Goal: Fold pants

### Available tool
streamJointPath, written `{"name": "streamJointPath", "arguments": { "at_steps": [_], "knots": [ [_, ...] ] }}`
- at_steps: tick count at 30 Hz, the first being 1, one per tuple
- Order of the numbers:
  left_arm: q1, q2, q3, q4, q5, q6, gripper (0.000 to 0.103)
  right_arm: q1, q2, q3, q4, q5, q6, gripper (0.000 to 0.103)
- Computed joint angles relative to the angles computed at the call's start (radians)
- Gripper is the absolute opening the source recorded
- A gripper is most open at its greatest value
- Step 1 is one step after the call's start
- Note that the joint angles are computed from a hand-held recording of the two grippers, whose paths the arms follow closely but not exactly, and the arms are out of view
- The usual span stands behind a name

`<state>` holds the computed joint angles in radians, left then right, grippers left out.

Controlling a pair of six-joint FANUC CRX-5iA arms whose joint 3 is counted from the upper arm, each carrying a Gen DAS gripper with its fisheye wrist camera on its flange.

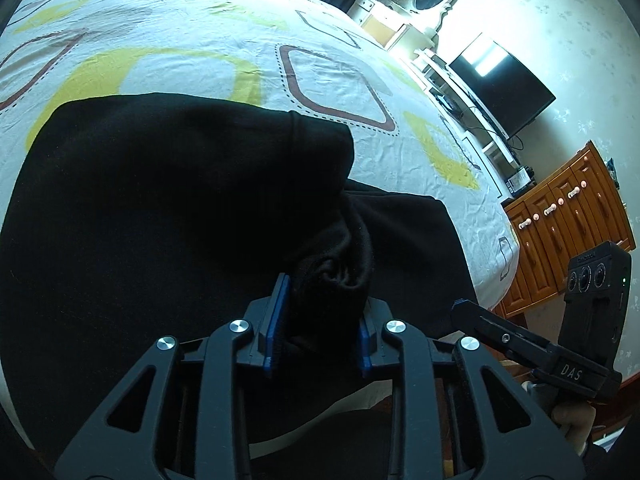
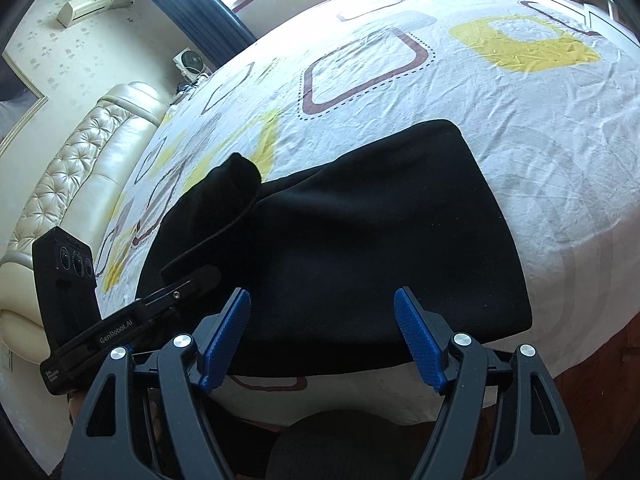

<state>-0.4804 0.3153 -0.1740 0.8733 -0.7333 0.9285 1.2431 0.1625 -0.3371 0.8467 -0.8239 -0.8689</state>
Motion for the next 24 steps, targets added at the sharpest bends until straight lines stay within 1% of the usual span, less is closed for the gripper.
{"name": "streamJointPath", "arguments": {
  "at_steps": [1, 2, 4, 5, 7, 9, 12, 15, 16, 17, 18, 19, 20, 21, 22, 24],
  "knots": [
    [-0.004, -0.010, -0.014, 0.016, 0.007, -0.025, 0.044, -0.003, -0.001, -0.003, 0.005, 0.010, -0.002, 0.073],
    [-0.005, -0.021, -0.027, 0.035, 0.005, -0.054, 0.050, -0.007, -0.003, -0.010, 0.014, 0.030, -0.007, 0.073],
    [-0.003, -0.050, -0.059, 0.075, -0.010, -0.101, 0.070, -0.018, -0.014, -0.036, 0.051, 0.075, -0.036, 0.073],
    [0.006, -0.067, -0.073, 0.083, -0.024, -0.106, 0.073, -0.024, -0.020, -0.049, 0.074, 0.099, -0.056, 0.073],
    [0.038, -0.107, -0.106, 0.102, -0.067, -0.112, 0.086, -0.042, -0.034, -0.085, 0.140, 0.166, -0.112, 0.073],
    [0.078, -0.153, -0.143, 0.107, -0.097, -0.106, 0.092, -0.065, -0.045, -0.117, 0.206, 0.238, -0.178, 0.073],
    [0.151, -0.216, -0.199, 0.101, -0.108, -0.084, 0.092, -0.122, -0.056, -0.169, 0.365, 0.361, -0.334, 0.074],
    [0.225, -0.255, -0.265, 0.141, -0.085, -0.113, 0.093, -0.170, -0.052, -0.189, 0.481, 0.432, -0.440, 0.074],
    [0.246, -0.265, -0.286, 0.146, -0.057, -0.115, 0.093, -0.180, -0.047, -0.187, 0.485, 0.446, -0.441, 0.074],
    [0.265, -0.263, -0.288, 0.125, -0.038, -0.082, 0.093, -0.184, -0.042, -0.180, 0.464, 0.453, -0.416, 0.074],
    [0.288, -0.243, -0.265, 0.080, -0.053, -0.012, 0.093, -0.186, -0.033, -0.167, 0.426, 0.460, -0.377, 0.074],
    [0.307, -0.218, -0.244, 0.064, -0.081, 0.039, 0.093, -0.193, -0.025, -0.158, 0.401, 0.477, -0.347, 0.074],
    [0.322, -0.201, -0.242, 0.080, -0.091, 0.075, 0.093, -0.202, -0.016, -0.150, 0.392, 0.492, -0.333, 0.074],
    [0.334, -0.191, -0.251, 0.108, -0.088, 0.101, 0.093, -0.208, -0.007, -0.141, 0.379, 0.508, -0.314, 0.077],
    [0.345, -0.179, -0.253, 0.125, -0.095, 0.129, 0.093, -0.214, 0.004, -0.126, 0.341, 0.525, -0.271, 0.078],
    [0.362, -0.153, -0.242, 0.115, -0.119, 0.180, 0.093, -0.229, 0.020, -0.110, 0.321, 0.549, -0.237, 0.080]
  ]
}}
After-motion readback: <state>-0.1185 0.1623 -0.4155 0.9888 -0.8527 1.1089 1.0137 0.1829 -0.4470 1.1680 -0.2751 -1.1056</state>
